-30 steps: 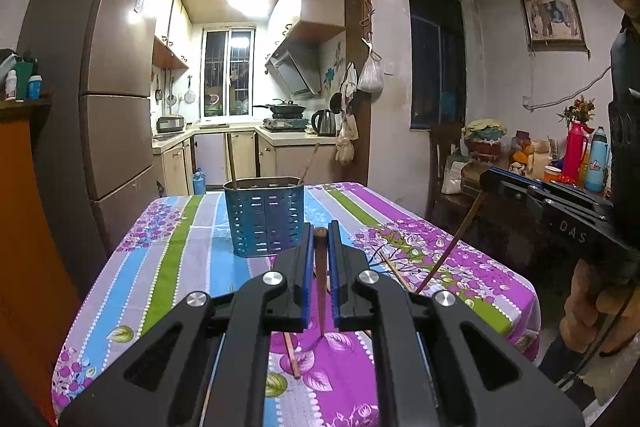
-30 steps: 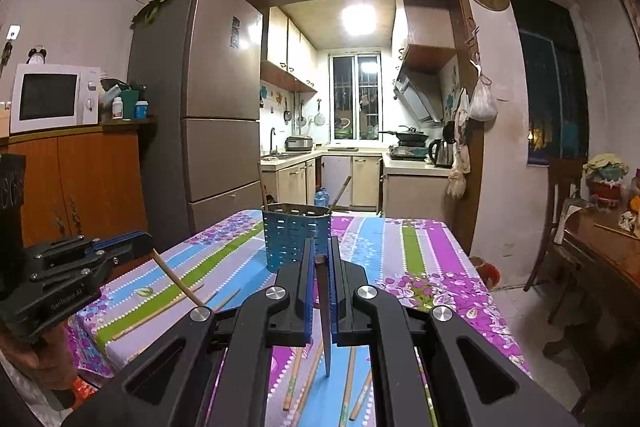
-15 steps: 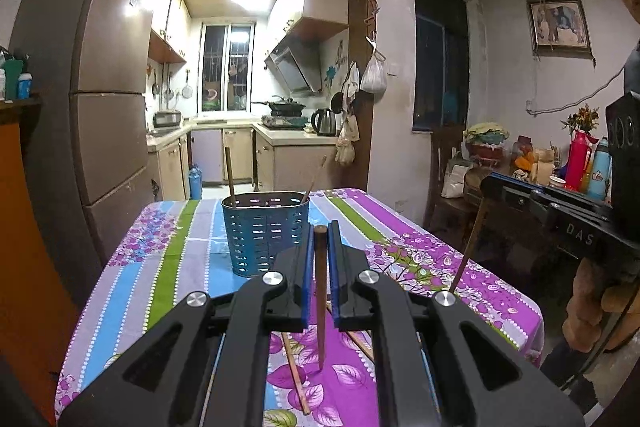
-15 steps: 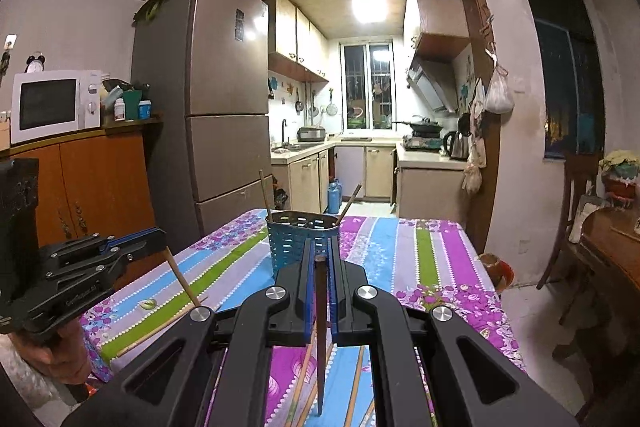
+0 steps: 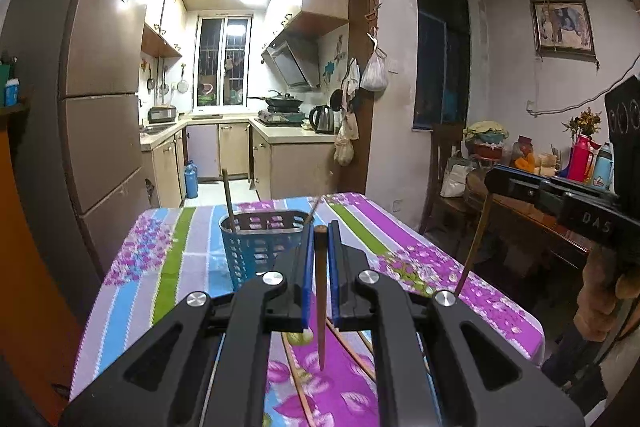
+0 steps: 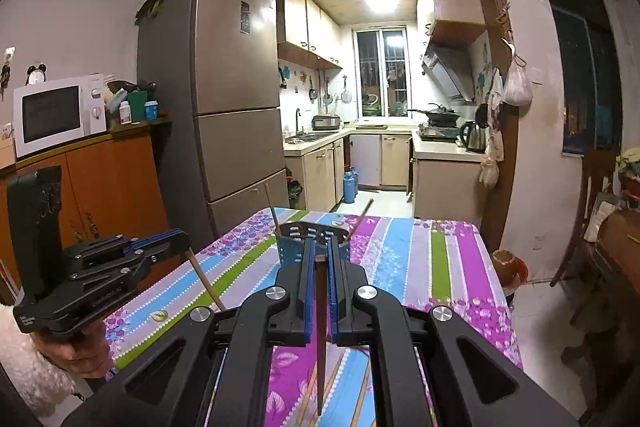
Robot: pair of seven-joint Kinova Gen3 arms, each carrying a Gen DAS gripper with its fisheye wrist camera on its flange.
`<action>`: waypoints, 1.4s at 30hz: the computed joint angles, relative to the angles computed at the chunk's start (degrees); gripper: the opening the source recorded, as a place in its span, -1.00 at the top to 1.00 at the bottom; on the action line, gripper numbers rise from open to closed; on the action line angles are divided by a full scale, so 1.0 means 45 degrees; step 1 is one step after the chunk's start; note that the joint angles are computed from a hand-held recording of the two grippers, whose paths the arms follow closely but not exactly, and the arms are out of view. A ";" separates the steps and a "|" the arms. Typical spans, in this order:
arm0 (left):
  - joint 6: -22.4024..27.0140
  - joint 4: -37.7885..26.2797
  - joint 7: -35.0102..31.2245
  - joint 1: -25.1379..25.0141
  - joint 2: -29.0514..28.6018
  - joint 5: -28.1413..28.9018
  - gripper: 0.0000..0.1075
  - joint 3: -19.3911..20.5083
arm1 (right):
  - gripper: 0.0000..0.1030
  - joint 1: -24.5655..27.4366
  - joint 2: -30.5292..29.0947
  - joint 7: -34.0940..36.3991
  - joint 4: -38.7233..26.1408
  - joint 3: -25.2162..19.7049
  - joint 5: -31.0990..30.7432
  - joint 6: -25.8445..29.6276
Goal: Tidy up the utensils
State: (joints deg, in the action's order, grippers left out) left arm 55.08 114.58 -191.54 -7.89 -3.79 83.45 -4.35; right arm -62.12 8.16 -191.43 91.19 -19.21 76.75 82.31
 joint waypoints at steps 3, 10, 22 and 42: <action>-0.0435 -0.0974 0.0646 0.0201 0.0379 -0.0086 0.90 0.0279 | 0.86 0.0537 -0.0002 0.0795 -0.0653 0.0318 0.0047 -0.0860; -0.2075 -0.3302 0.1123 0.0820 0.1434 0.1019 0.90 0.1037 | 0.86 0.1657 0.0835 0.2310 -0.2862 0.1490 0.0992 -0.2567; -0.5647 -0.6013 0.1119 0.2023 0.3832 0.1881 0.90 0.2152 | 0.86 0.2485 0.2971 0.2601 -0.5157 0.3985 0.1040 -0.4372; -0.7103 -0.6098 0.4138 0.0874 0.4870 -0.2542 0.66 0.4067 | 0.21 0.2340 0.3414 0.2933 -0.4717 0.5063 -0.1534 -0.5340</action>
State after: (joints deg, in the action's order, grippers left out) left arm 23.11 87.14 -172.92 -3.96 18.13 72.01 13.95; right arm -51.59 23.53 -178.23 69.96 3.58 69.84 58.27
